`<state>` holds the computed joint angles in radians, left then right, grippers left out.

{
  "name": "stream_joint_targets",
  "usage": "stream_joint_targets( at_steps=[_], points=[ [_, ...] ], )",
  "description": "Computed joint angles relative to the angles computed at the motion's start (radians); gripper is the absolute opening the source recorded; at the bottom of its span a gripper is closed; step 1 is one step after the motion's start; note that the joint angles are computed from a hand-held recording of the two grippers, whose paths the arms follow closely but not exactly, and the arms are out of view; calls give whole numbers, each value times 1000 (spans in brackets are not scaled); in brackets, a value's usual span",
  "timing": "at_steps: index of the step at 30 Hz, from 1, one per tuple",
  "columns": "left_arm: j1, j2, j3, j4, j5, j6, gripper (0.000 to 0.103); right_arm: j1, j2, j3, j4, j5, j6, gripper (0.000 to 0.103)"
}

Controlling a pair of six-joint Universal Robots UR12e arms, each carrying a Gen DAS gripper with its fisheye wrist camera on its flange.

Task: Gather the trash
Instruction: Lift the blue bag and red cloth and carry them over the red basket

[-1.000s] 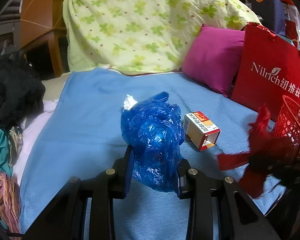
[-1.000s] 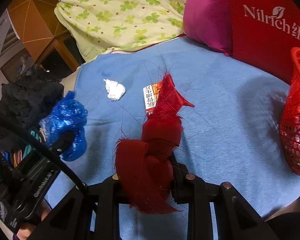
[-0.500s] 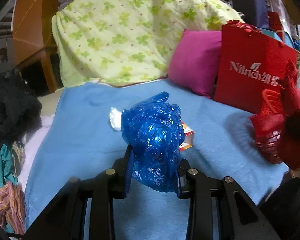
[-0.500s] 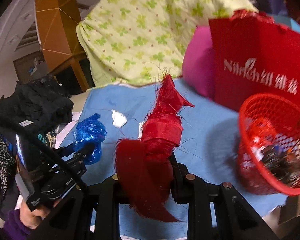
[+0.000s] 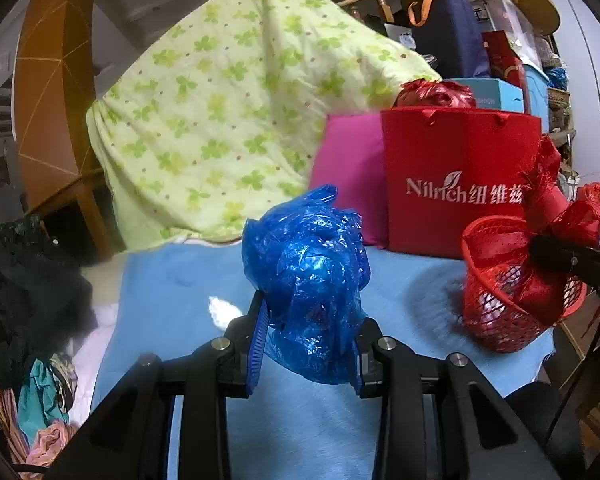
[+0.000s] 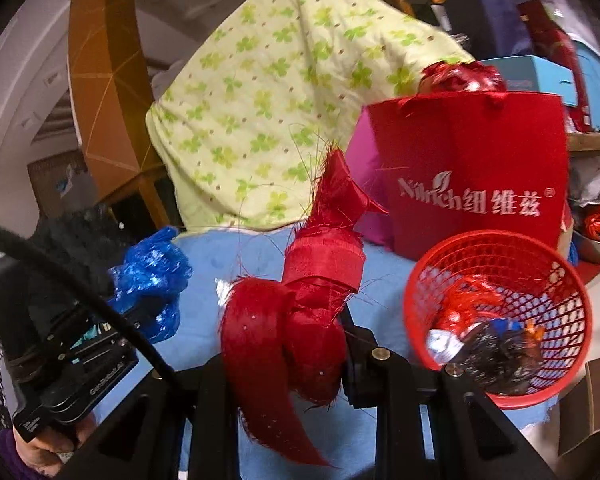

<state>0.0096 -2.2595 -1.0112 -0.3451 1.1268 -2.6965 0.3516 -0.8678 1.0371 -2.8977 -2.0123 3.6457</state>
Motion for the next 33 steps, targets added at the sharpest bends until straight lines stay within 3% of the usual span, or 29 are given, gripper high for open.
stream_joint_targets(
  at_steps=[21,33],
  points=[
    [-33,94,-112,110,-61,80,37,1,-132,208,-230,-173,29,28],
    [-63,116,-146,88,-94,142,37,-12,-195,322,-299,-236,90,29]
  ],
)
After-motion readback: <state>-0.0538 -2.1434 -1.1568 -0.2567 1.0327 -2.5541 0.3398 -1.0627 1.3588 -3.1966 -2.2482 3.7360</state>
